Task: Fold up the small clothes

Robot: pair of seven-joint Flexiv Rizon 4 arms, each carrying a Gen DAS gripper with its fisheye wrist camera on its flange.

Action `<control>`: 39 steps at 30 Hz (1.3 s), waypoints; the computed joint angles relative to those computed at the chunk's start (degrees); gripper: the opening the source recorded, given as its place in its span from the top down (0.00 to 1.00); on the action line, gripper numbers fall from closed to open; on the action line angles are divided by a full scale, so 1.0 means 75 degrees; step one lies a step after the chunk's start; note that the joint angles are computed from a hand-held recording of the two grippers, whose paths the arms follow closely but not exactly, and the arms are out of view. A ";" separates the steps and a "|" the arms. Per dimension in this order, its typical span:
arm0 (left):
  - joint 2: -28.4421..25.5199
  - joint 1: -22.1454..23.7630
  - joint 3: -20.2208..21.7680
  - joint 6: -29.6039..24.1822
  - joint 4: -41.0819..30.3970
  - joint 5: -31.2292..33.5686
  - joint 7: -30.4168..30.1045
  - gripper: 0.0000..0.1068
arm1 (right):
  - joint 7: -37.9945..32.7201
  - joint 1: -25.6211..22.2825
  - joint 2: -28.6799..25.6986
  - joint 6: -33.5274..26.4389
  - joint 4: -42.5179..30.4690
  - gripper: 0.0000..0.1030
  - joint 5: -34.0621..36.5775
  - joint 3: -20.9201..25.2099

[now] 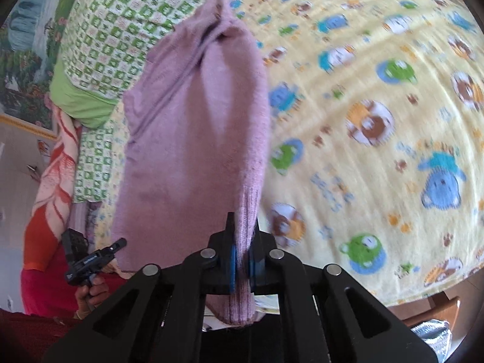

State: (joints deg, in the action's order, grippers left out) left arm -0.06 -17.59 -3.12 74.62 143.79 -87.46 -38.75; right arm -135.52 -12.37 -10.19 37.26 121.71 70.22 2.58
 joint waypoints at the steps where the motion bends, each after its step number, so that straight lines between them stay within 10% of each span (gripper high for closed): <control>1: -0.0013 0.0022 -0.0002 0.0016 -0.0144 -0.0020 0.0040 0.94 | -0.0056 -0.0054 0.0054 -0.0159 -0.0109 0.93 0.0133 -0.0025; 14: -0.1580 0.0897 -0.0074 0.0302 -0.3154 0.0497 0.0056 0.94 | 0.0256 0.0092 -0.0931 0.0011 -0.2849 0.93 0.0911 -0.0006; 25: -0.3773 0.1870 -0.0314 0.0239 -0.5927 0.3781 -0.2376 0.94 | 0.1623 0.0747 -0.3002 0.1312 -0.5714 0.93 -0.0435 0.0432; 39: -0.6810 0.2177 0.0501 -0.1555 -1.0337 0.7167 -0.5729 0.94 | 0.3678 0.1062 -0.5744 0.1125 -0.9265 0.93 -0.2516 0.0868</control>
